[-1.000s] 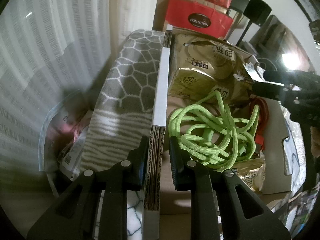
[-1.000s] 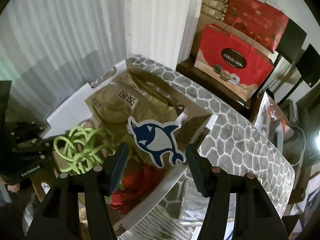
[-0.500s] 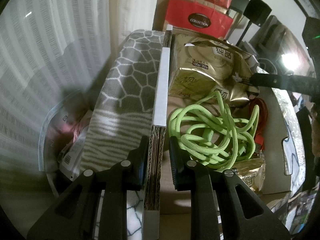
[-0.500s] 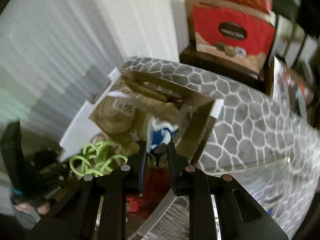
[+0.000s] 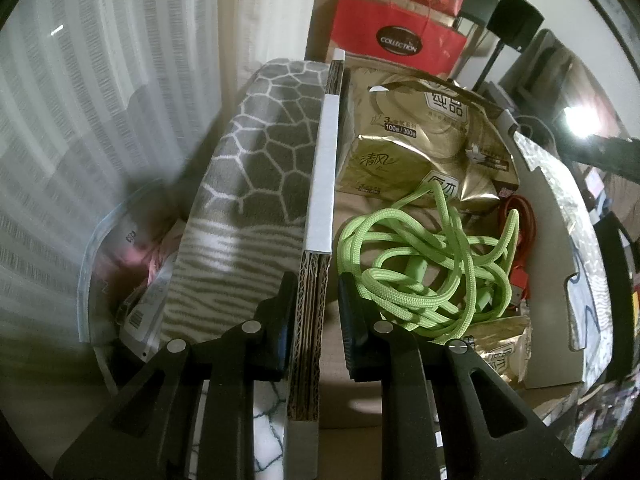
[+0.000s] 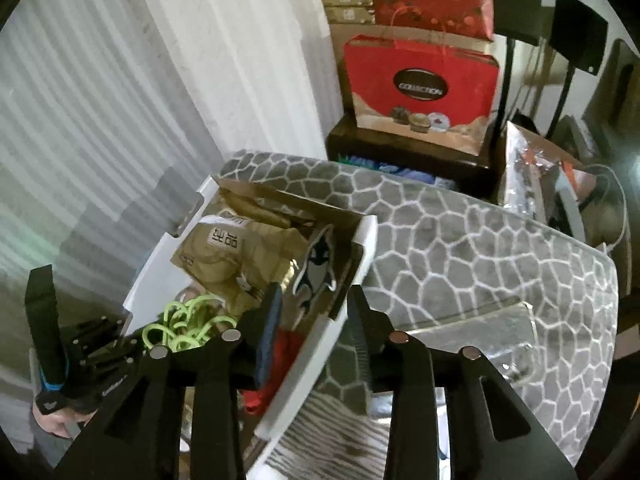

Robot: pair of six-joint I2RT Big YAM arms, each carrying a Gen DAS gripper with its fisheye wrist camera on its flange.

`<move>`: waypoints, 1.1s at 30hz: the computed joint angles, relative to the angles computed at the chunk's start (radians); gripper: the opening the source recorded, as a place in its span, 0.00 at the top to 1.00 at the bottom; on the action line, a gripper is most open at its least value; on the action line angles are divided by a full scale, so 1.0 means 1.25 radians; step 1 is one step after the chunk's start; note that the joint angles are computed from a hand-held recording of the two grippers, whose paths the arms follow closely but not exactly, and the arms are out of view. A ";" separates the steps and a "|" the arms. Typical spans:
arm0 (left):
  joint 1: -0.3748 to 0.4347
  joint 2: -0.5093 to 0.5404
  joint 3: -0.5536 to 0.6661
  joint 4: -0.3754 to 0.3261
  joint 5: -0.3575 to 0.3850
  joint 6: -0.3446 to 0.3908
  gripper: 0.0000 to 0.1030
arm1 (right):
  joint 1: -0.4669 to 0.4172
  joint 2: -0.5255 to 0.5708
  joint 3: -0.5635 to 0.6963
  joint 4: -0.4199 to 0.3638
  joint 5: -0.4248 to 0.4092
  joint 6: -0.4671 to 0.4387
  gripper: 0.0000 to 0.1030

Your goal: Organize objects

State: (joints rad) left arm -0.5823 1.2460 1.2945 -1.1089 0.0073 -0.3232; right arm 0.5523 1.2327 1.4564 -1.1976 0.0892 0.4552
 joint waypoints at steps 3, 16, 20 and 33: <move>0.000 0.000 0.000 0.000 0.000 0.000 0.83 | -0.002 -0.029 -0.013 -0.022 0.031 0.005 0.52; -0.003 -0.001 -0.001 -0.004 -0.011 0.001 0.83 | -0.094 -0.132 -0.126 -0.131 0.163 0.019 0.31; -0.007 0.001 0.002 -0.009 -0.018 -0.003 0.83 | -0.110 -0.162 -0.165 -0.140 0.160 0.028 0.31; -0.020 0.004 0.011 -0.019 -0.028 -0.015 0.82 | -0.186 -0.183 -0.229 -0.094 0.129 0.052 0.34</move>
